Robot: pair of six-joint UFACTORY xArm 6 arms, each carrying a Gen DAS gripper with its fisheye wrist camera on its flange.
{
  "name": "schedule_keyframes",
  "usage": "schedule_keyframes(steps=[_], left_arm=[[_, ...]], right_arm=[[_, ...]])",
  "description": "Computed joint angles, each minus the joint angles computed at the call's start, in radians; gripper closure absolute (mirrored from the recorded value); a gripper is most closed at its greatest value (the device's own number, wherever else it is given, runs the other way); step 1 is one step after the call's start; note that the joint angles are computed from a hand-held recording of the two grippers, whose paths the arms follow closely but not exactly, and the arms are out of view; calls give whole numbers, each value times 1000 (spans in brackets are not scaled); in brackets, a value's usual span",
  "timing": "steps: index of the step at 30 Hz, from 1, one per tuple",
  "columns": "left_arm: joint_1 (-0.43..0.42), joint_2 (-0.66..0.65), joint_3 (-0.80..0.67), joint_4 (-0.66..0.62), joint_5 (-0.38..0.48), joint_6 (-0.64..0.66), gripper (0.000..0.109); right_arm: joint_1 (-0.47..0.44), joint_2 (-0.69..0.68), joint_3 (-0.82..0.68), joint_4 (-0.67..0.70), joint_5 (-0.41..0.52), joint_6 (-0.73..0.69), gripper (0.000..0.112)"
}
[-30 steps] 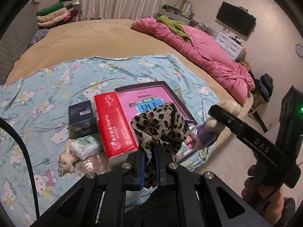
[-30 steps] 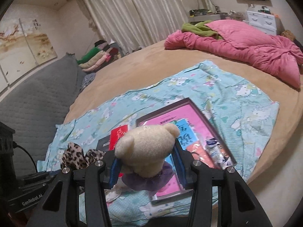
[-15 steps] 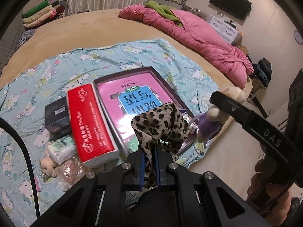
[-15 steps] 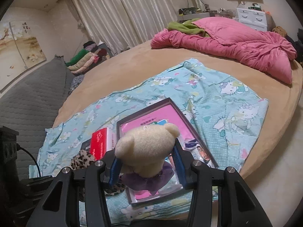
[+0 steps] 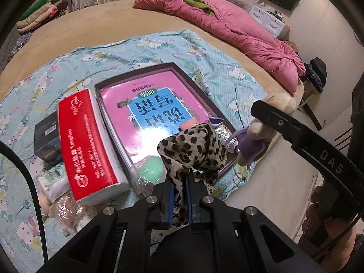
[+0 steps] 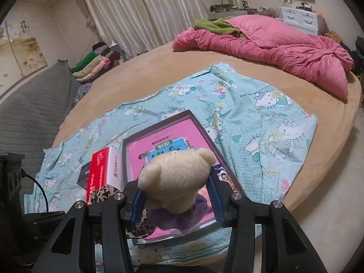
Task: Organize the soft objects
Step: 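Lift and carry the scrunchie with the left tool while the right tool carries the teddy bear to the tray, then lower the scrunchie into the tray with the left tool while the right tool releases the teddy bear there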
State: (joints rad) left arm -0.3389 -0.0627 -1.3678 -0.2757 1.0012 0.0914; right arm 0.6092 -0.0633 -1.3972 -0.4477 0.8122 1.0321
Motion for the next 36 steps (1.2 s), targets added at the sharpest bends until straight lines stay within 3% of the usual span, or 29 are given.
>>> schedule_keyframes(steps=[11, 18, 36], left_arm=[[-12, 94, -27, -2, 19, -5, 100], [-17, 142, -45, 7, 22, -12, 100], [1, 166, -46, -3, 4, -5, 100]], right_arm=[[-34, 11, 27, 43, -2, -34, 63], [-38, 51, -5, 61, 46, -84, 62], [-51, 215, -114, 161, 95, -200, 62]])
